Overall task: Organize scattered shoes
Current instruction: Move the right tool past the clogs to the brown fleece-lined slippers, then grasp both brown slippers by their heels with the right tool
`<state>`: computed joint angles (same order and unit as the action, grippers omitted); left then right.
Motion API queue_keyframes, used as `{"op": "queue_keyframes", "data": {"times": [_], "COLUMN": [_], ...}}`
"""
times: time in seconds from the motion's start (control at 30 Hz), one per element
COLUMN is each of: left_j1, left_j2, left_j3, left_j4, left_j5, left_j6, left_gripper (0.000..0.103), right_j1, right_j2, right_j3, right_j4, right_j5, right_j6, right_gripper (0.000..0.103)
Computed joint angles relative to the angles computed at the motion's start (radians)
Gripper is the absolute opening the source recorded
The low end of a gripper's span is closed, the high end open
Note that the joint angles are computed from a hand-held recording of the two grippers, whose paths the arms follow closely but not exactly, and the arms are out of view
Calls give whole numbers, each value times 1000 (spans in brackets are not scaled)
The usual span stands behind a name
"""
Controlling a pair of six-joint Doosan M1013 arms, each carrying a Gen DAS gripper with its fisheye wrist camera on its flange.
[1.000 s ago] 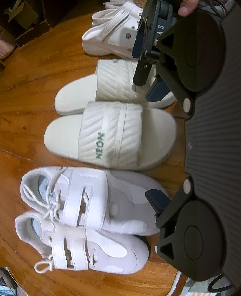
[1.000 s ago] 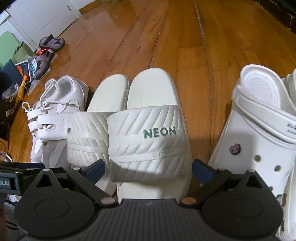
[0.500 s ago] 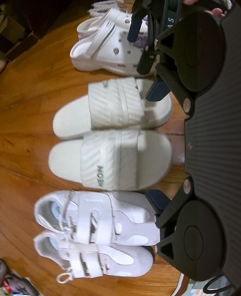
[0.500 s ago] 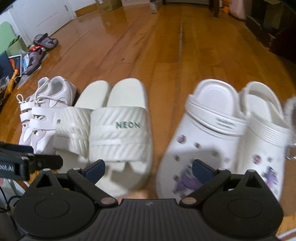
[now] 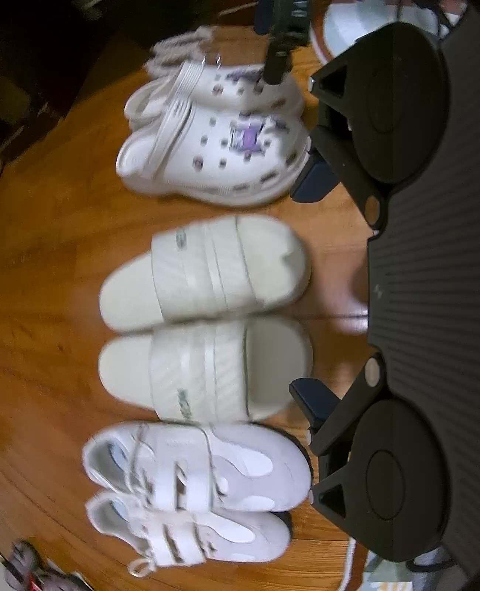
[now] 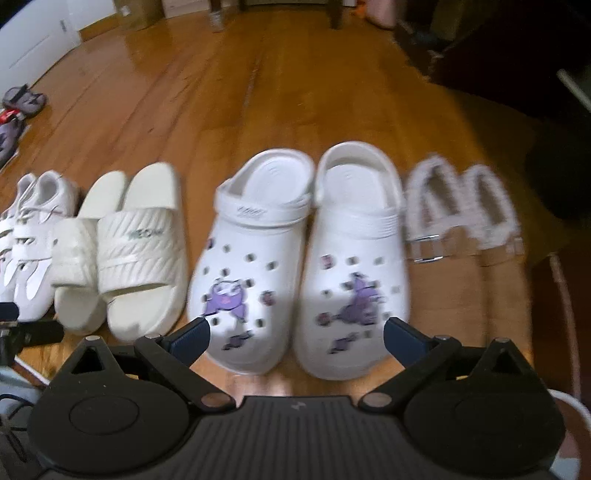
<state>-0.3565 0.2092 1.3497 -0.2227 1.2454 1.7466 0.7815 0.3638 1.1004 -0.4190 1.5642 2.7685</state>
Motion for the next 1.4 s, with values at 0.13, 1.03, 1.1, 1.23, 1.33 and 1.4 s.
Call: {"op": "queue_keyframes", "data": {"times": [0.13, 1.03, 1.1, 1.23, 1.33, 1.4], "left_j1": [-13, -229, -248, -277, -295, -302], "left_j2": [-12, 82, 93, 110, 120, 129], "left_j3": [-12, -144, -142, -135, -135, -141], "left_j4": [-22, 18, 13, 20, 49, 68], "left_j5": [10, -38, -48, -60, -66, -63], "left_j6": [13, 76, 58, 40, 28, 17], "left_gripper": [103, 103, 103, 103, 103, 103], "right_j1": [11, -295, -307, -325, -324, -327], "right_j2": [6, -152, -160, -188, -198, -200], "right_j3": [-45, 187, 227, 296, 327, 341], "right_j4": [-34, 219, 216, 232, 192, 189], "right_j5": [65, -20, -55, -143, -200, -231], "right_j6": [-59, -188, -195, -180, -201, -219], "right_gripper": [102, 87, 82, 74, 73, 73]}}
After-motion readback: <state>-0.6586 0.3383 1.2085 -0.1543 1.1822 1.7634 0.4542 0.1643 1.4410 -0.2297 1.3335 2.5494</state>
